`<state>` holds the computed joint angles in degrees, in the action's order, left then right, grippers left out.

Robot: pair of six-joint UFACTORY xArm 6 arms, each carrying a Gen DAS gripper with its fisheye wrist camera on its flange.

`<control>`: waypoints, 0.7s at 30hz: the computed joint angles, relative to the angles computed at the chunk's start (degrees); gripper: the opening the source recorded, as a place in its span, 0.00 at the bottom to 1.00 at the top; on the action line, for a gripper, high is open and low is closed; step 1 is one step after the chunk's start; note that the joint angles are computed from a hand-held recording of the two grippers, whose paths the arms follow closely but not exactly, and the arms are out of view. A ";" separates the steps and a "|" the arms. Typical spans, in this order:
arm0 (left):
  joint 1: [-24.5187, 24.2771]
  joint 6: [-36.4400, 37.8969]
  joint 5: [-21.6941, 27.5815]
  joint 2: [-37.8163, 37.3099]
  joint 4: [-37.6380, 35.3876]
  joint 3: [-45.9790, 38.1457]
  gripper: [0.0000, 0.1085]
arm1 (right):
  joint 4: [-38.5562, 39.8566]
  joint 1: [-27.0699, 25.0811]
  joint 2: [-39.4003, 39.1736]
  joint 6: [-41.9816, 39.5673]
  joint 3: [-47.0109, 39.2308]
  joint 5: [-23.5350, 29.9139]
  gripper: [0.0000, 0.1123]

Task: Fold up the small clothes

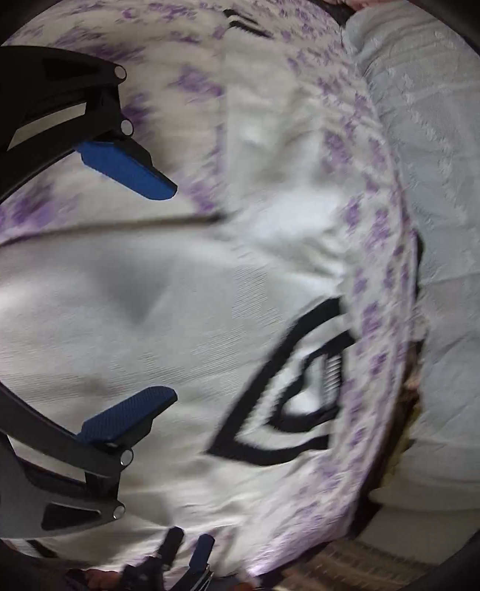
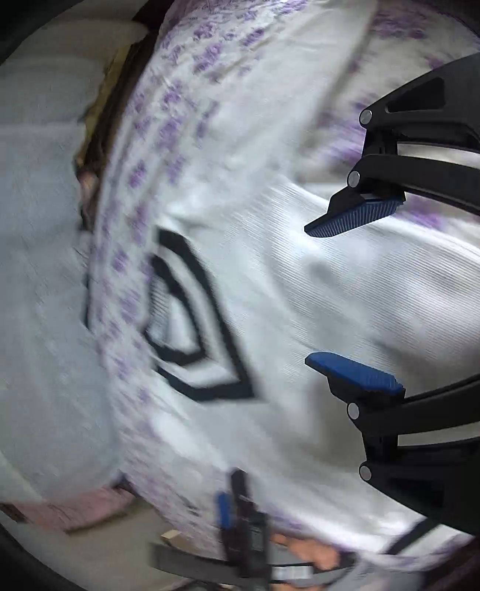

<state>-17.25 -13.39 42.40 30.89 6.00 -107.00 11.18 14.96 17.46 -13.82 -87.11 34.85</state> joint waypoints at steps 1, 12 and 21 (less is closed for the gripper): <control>-0.57 0.22 1.40 -0.87 0.79 1.68 0.91 | -2.29 0.61 -2.54 -0.16 4.14 -1.09 0.58; -3.53 -6.04 -3.55 -22.60 11.20 30.94 0.91 | -1.34 -2.06 -16.87 -4.42 21.66 -6.39 0.68; -6.28 -1.94 -6.00 -25.48 3.90 37.26 0.91 | 5.55 2.43 -17.38 -14.10 24.08 -5.83 0.67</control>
<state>-23.52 -15.33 36.40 5.41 9.90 -69.74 16.73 17.39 0.08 -27.92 -63.03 29.01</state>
